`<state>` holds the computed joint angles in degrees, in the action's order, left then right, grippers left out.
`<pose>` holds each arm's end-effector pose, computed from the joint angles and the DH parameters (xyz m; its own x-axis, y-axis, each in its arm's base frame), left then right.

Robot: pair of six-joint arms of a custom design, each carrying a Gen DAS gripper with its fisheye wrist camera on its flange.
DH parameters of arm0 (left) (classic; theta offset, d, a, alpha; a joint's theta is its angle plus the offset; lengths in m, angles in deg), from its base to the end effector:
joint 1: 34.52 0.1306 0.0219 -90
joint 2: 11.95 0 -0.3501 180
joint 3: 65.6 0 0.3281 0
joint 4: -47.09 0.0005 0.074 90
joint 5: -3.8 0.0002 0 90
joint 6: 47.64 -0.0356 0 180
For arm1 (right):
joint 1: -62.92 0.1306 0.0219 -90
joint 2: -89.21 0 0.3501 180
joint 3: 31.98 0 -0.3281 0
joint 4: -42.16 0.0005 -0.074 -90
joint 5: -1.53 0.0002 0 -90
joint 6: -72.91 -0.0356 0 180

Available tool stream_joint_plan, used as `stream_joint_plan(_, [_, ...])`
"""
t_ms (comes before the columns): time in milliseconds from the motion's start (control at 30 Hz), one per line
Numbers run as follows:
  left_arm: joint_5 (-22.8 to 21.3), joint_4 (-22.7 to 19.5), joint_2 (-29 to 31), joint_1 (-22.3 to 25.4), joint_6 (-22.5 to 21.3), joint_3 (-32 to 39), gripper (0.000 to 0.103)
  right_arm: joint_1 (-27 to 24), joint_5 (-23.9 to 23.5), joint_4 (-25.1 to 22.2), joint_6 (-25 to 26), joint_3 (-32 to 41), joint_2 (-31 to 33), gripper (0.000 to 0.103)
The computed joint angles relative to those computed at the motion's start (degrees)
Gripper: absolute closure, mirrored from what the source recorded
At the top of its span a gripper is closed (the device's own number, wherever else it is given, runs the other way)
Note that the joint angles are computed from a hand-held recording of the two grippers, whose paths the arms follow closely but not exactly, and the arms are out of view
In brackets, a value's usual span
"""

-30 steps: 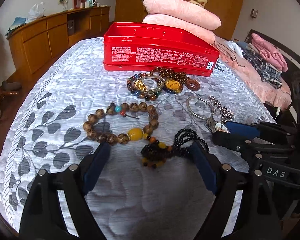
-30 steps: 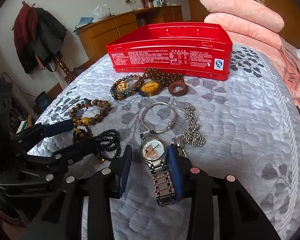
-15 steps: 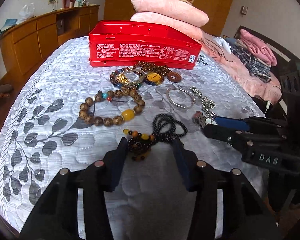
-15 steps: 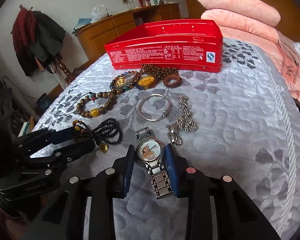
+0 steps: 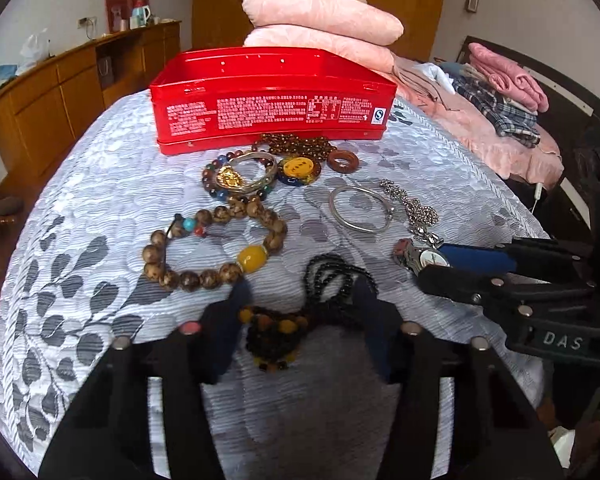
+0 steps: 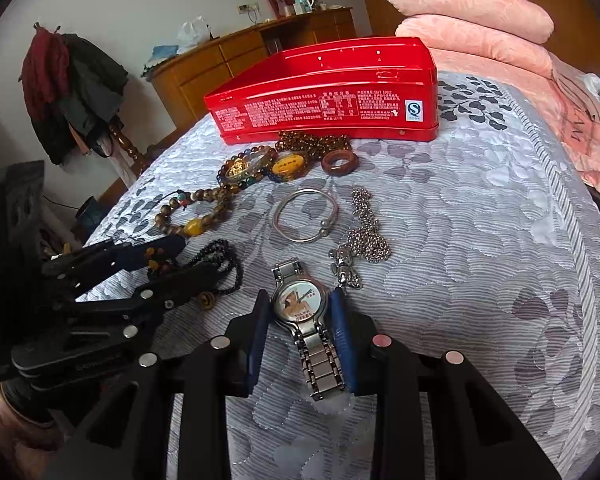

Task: Organize jewelry
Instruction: 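Close left tool on black bead strand while right tool grasps silver wristwatch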

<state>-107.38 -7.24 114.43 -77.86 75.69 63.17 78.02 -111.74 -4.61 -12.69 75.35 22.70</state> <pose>0.4618 -0.4188 0.3416 -0.7411 -0.0051 -0.6714 0.0847 0.9913 -0.1011 0.5292 0.1568 0.3312 -0.7321 -0.2705 -0.6252 -0.5269 0.8065 0.2680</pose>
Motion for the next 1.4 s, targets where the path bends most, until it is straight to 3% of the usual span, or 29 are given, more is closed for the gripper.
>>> stream_joint_plan(100, [1.6, 3.3, -3.0, 0.0, 2.8, -4.8, 0.068, 0.1, 0.3, -0.1, -0.1, 0.1, 0.1, 0.072])
stream_joint_plan(200, [3.2, 6.6, -6.1, -0.2, 5.6, -9.6, 0.070, 0.2, 0.6, 0.0, 0.0, 0.1, 0.0, 0.072])
stream_joint_plan(267, [3.5, 6.6, -6.3, -0.4, 5.5, -9.8, 0.070, 0.2, 0.6, 0.1, -0.2, 0.1, 0.0, 0.072])
stream_joint_plan(433, [3.8, 4.5, -4.1, -0.5, 3.5, -6.5, 0.050, 0.4, 0.9, 0.5, -0.7, -0.2, 0.0, 0.072])
stream_joint_plan(500, [2.6, 2.8, -2.4, -0.5, 2.2, -4.0, 0.048, 0.4, 0.9, 0.6, -0.9, -0.2, 0.0, 0.072])
stream_joint_plan(667, [-0.1, 3.1, -1.8, -1.0, 1.2, -3.8, 0.063, 0.7, 1.7, 1.0, -0.7, -0.3, -0.1, 0.072])
stream_joint_plan(900, [0.6, 8.3, -4.8, -0.6, 3.5, -8.8, 0.082, 1.3, 3.8, 1.1, 0.3, -0.5, -0.5, 0.073])
stream_joint_plan(1033, [1.3, 9.5, -5.7, -0.3, 4.2, -9.9, 0.084, 0.9, 3.3, 1.1, -0.5, -0.2, -0.6, 0.073])
stream_joint_plan(1133, [2.2, 9.5, -6.1, -0.3, 3.9, -10.3, 0.083, 0.6, 2.8, 0.8, -0.8, 0.1, -0.7, 0.073])
stream_joint_plan(1200, [3.0, 7.3, -5.3, -0.4, 3.7, -8.9, 0.071, 0.7, 3.1, 0.6, -0.7, 0.1, -0.7, 0.073])
stream_joint_plan(1300, [2.8, 7.3, -5.2, -0.6, 3.3, -9.1, 0.064, 0.8, 3.0, 0.3, -0.9, 0.2, -0.3, 0.073])
stream_joint_plan(1400, [2.4, 7.3, -4.9, -1.0, 2.7, -9.1, 0.064, 0.9, 2.9, 0.4, -1.2, 0.1, -0.2, 0.073])
